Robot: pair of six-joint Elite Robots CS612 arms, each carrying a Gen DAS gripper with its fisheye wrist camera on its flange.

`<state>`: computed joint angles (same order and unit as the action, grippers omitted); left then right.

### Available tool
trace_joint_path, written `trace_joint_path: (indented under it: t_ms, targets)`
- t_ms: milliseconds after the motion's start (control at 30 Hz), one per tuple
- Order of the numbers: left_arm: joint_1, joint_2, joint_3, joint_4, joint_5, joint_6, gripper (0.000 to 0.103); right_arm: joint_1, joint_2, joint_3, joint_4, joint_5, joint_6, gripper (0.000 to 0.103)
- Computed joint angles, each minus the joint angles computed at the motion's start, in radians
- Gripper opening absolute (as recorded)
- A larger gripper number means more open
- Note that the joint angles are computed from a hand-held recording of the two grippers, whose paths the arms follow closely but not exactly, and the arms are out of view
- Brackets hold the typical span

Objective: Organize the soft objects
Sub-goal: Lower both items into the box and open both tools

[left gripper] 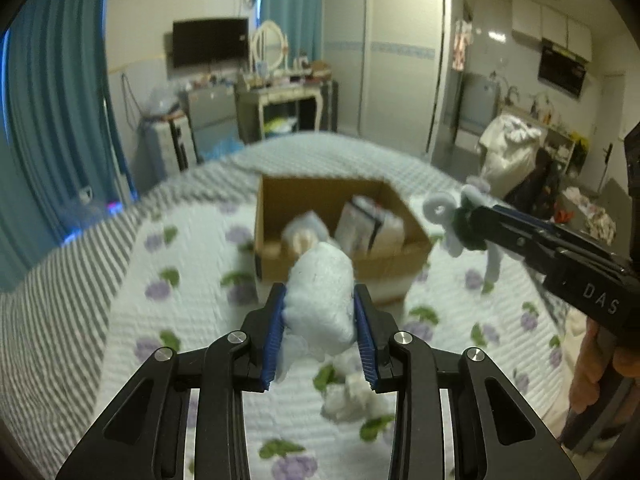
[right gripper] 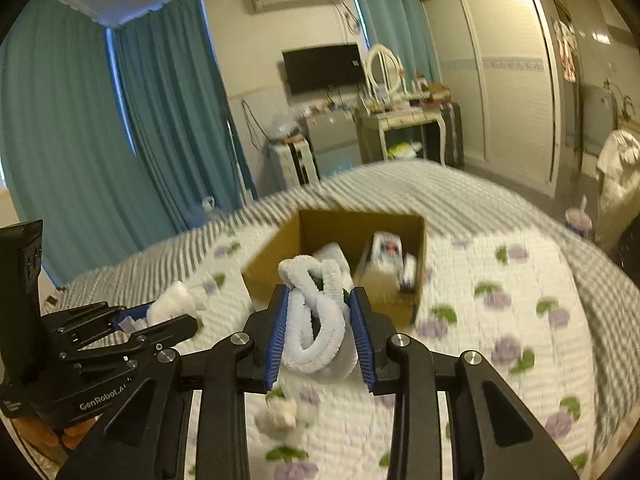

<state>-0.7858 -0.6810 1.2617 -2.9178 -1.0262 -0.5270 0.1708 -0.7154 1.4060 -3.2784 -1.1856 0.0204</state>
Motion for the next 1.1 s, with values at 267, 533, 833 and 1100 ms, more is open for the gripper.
trace_joint_path:
  t_ms: [267,533,833,1100]
  targets:
    - [0.034,0.062,-0.139,0.001,0.031,0.066,0.032,0.013,0.04,-0.147,0.041,0.025,-0.052,0.031]
    - [0.076,0.161,-0.305,0.087,0.011,0.09,0.032,0.026,0.142,-0.355,0.163,0.026,-0.061,0.031]
    - [0.102,0.273,-0.47,0.197,-0.033,0.123,0.032,0.031,0.308,-0.63,0.384,-0.006,-0.064,0.031]
    - [0.108,0.317,-0.537,0.255,-0.061,0.119,0.032,0.021,0.405,-0.776,0.494,0.022,-0.046,0.033]
